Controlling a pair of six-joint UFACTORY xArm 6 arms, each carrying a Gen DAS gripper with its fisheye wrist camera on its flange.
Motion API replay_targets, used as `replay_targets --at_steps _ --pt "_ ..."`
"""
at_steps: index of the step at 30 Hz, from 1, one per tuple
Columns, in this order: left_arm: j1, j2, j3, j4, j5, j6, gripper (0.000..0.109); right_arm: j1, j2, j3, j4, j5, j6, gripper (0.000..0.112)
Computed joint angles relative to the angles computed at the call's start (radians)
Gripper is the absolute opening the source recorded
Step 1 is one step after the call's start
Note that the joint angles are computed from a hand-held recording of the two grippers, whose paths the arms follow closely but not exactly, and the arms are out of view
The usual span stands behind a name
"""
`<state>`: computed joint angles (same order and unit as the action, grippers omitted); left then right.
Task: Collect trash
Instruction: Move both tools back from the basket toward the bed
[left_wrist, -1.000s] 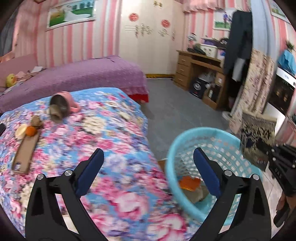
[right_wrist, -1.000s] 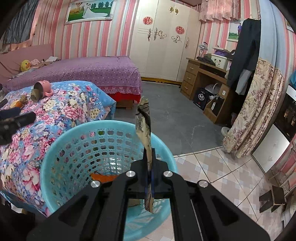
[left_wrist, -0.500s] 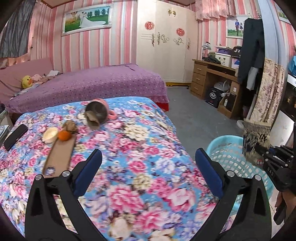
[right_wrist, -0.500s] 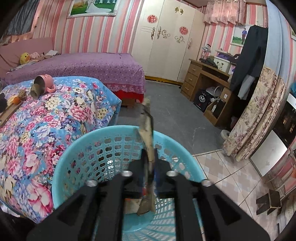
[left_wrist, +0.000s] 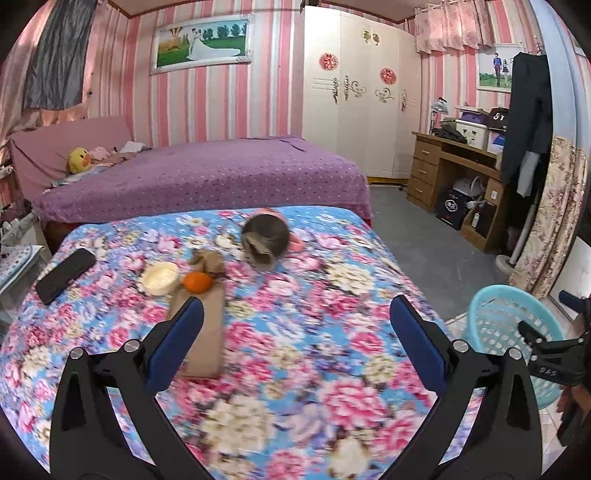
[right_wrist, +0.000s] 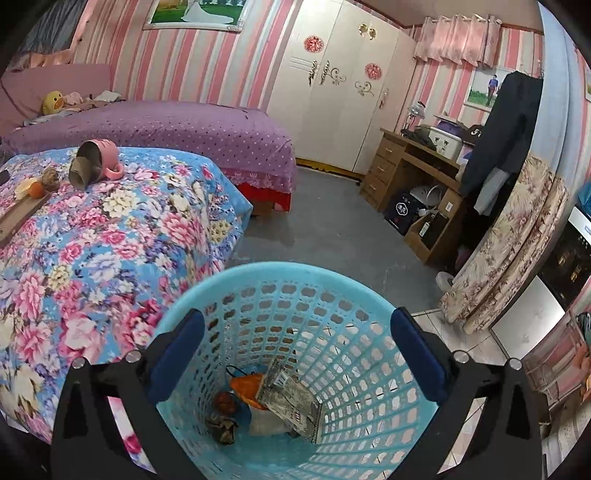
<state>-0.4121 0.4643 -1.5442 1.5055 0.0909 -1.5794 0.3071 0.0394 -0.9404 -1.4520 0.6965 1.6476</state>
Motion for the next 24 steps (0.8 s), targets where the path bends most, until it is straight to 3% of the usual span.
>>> replay_targets --at_steps 8,13,24 --pt "0.052 -0.012 0.012 0.125 0.018 -0.087 0.097 0.032 0.030 -0.071 0.024 -0.011 0.021 0.098" --pt "0.097 -0.004 0.014 0.084 -0.025 -0.048 0.097 0.056 0.075 -0.154 0.033 -0.028 0.041 0.098" --pt "0.162 0.011 -0.004 0.064 -0.021 -0.014 0.097 0.110 0.250 -0.416 0.033 -0.053 0.022 0.098"
